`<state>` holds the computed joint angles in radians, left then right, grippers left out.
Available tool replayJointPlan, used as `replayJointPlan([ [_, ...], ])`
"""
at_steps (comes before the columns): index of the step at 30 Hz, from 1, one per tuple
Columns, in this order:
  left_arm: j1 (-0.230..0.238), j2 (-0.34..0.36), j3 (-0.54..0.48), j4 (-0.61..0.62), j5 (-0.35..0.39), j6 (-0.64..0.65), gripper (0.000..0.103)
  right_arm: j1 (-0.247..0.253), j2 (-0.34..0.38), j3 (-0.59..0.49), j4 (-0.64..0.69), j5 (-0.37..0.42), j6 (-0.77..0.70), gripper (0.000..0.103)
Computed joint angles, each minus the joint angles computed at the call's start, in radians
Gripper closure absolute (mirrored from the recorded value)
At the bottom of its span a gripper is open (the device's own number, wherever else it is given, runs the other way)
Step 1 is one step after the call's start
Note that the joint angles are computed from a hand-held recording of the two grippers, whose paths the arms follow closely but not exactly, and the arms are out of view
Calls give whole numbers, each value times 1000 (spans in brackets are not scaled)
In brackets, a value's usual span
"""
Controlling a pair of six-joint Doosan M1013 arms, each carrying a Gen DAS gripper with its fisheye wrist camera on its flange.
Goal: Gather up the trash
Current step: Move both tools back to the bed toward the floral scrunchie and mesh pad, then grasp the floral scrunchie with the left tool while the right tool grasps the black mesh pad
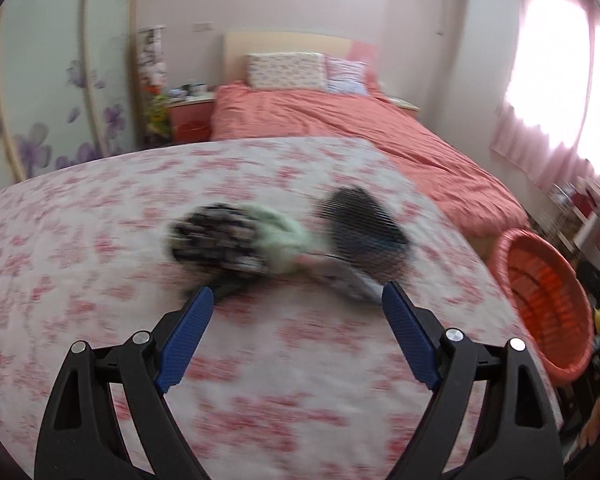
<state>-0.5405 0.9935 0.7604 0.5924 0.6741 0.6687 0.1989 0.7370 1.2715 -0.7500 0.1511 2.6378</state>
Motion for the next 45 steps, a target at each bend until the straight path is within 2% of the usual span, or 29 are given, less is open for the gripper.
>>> replayJointPlan([
  [2, 10, 0, 0, 21, 7, -45, 22, 10, 11, -18, 107, 5, -122, 56],
  [4, 21, 8, -16, 18, 25, -65, 31, 20, 22, -36, 207, 17, -239, 56],
  [7, 30, 32, -60, -19, 54, -48, 35, 27, 36, -57, 308, 35, -354, 56],
  [13, 36, 76, -147, -96, 99, 4, 50, 31, 52, -82, 384, 73, -445, 57],
  [17, 40, 120, -225, -123, 164, 44, 73, 30, 54, -84, 400, 82, -461, 56],
  [18, 42, 128, -240, -133, 178, 51, 87, 30, 53, -83, 404, 82, -464, 56],
  [19, 45, 130, -244, -145, 181, 58, 97, 30, 53, -83, 402, 82, -463, 56],
  [22, 51, 94, -179, -136, 131, 35, 99, 31, 53, -84, 403, 80, -471, 56],
  [25, 51, 31, -69, -42, 71, -23, 99, 32, 56, -91, 435, 81, -505, 56],
  [33, 70, -68, 103, 134, 29, -203, 99, 44, 88, -156, 636, 112, -711, 61],
  [37, 77, -93, 153, 170, 30, -245, 99, 48, 126, -229, 774, 165, -836, 64],
  [40, 80, -105, 181, 189, 29, -268, 99, 50, 173, -321, 844, 230, -890, 66],
  [45, 86, -121, 215, 185, 12, -282, 99, 55, 250, -470, 836, 347, -873, 73],
])
